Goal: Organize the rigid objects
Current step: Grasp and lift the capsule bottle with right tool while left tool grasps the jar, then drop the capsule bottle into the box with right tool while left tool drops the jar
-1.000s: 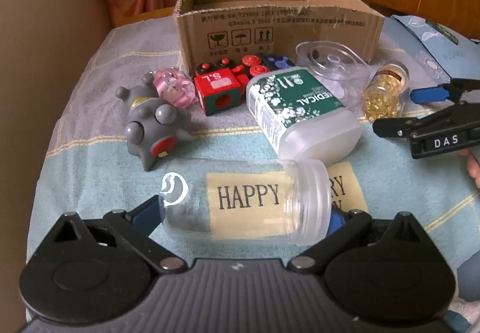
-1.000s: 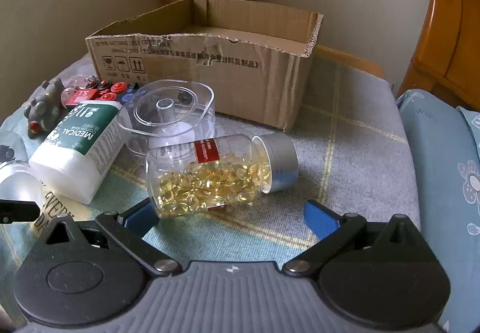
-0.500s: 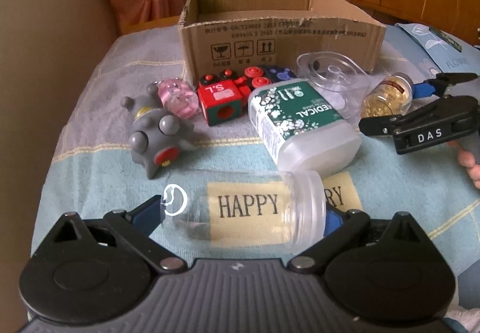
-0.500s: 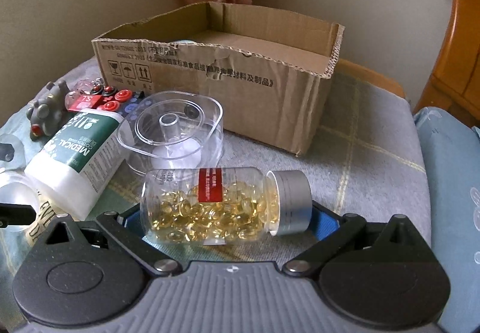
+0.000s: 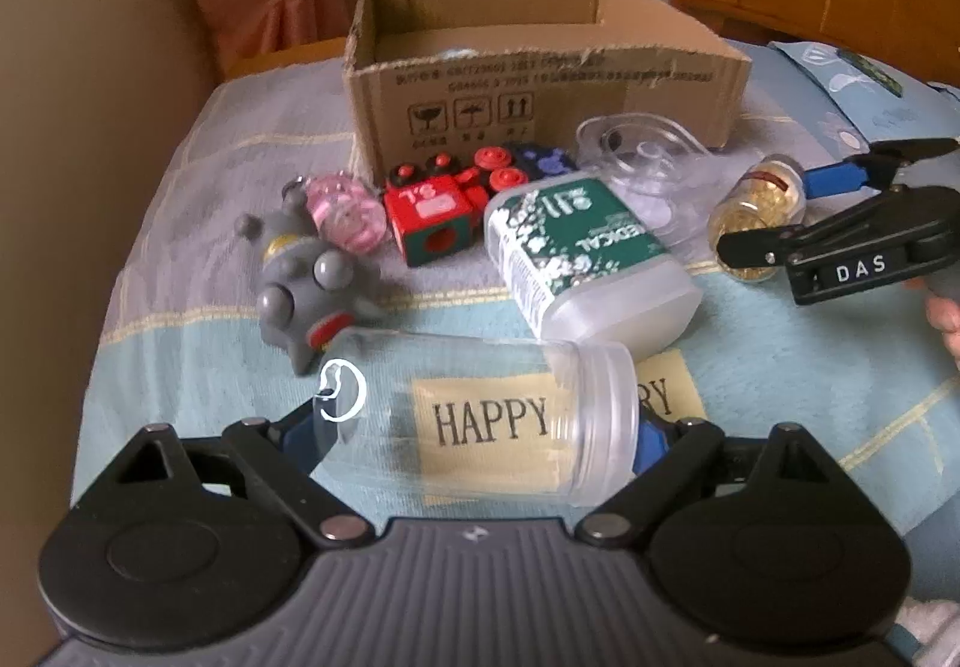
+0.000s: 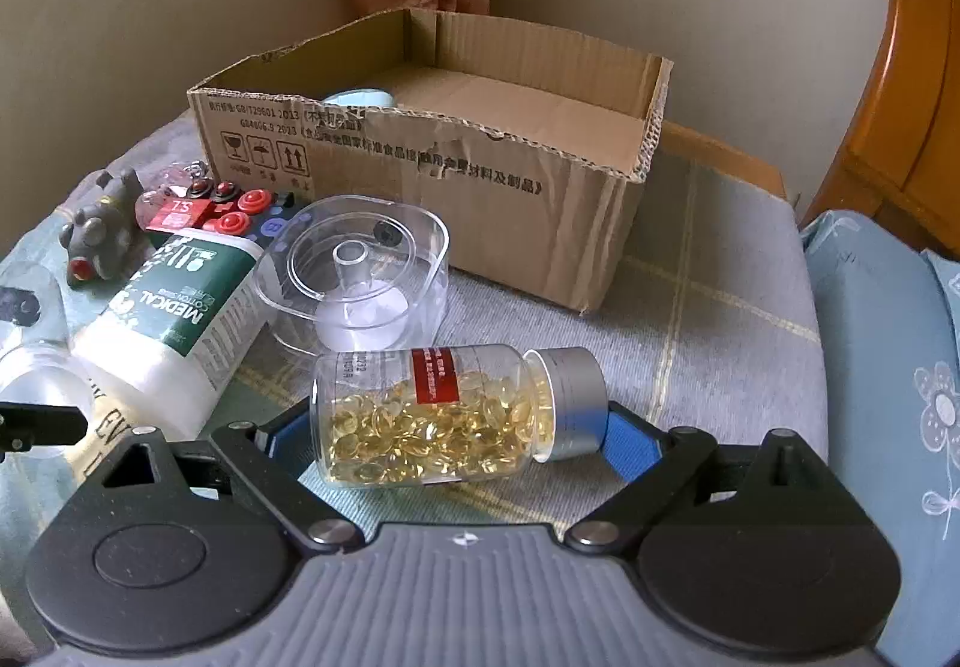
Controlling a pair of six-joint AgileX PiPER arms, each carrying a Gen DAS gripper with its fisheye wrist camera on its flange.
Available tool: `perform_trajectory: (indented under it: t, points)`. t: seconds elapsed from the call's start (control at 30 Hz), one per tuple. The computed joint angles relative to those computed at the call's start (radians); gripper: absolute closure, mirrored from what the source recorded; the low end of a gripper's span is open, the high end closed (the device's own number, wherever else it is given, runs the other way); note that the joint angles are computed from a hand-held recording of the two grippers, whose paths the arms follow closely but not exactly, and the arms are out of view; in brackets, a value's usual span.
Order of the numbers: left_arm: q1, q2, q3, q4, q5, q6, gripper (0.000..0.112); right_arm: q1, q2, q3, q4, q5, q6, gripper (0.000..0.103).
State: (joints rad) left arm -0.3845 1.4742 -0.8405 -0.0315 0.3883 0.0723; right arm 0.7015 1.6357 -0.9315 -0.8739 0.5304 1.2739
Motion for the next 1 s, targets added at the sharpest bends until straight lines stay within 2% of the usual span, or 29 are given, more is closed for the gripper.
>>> perform_trajectory:
  t: [0.13, 0.4, 0.57, 0.7, 0.73, 0.77, 0.8, 0.83, 0.93, 1.0]
  points:
    - [0.037, -0.011, -0.036, -0.096, 0.053, 0.153, 0.02, -0.009, -0.038, -0.022, 0.104, 0.025, -0.115, 0.007]
    - [0.113, -0.005, -0.182, -0.201, 0.21, 0.333, 0.02, -0.017, -0.121, -0.121, 0.193, 0.11, -0.316, 0.007]
    - [0.129, 0.063, -0.35, -0.229, 0.256, 0.369, 0.02, -0.062, -0.084, -0.25, 0.206, 0.123, -0.415, 0.007]
    - [0.121, 0.163, -0.517, -0.211, 0.259, 0.34, 0.02, -0.109, -0.006, -0.378, 0.236, 0.14, -0.486, 0.007]
    - [0.115, 0.193, -0.564, -0.197, 0.26, 0.323, 0.02, -0.123, 0.017, -0.409, 0.251, 0.139, -0.506, 0.009]
    - [0.108, 0.229, -0.619, -0.178, 0.265, 0.297, 0.02, -0.141, 0.031, -0.429, 0.282, 0.126, -0.544, 0.026]
    - [0.105, 0.263, -0.672, -0.166, 0.277, 0.279, 0.02, -0.162, 0.062, -0.476, 0.349, 0.133, -0.606, 0.032]
    - [0.101, 0.302, -0.731, -0.161, 0.294, 0.265, 0.02, -0.174, 0.085, -0.512, 0.378, 0.142, -0.628, 0.034]
    - [0.09, 0.407, -0.886, -0.123, 0.316, 0.216, 0.02, -0.181, 0.153, -0.587, 0.321, 0.161, -0.588, 0.033]
    - [0.086, 0.459, -0.962, -0.112, 0.329, 0.195, 0.02, -0.199, 0.175, -0.609, 0.365, 0.152, -0.624, 0.033]
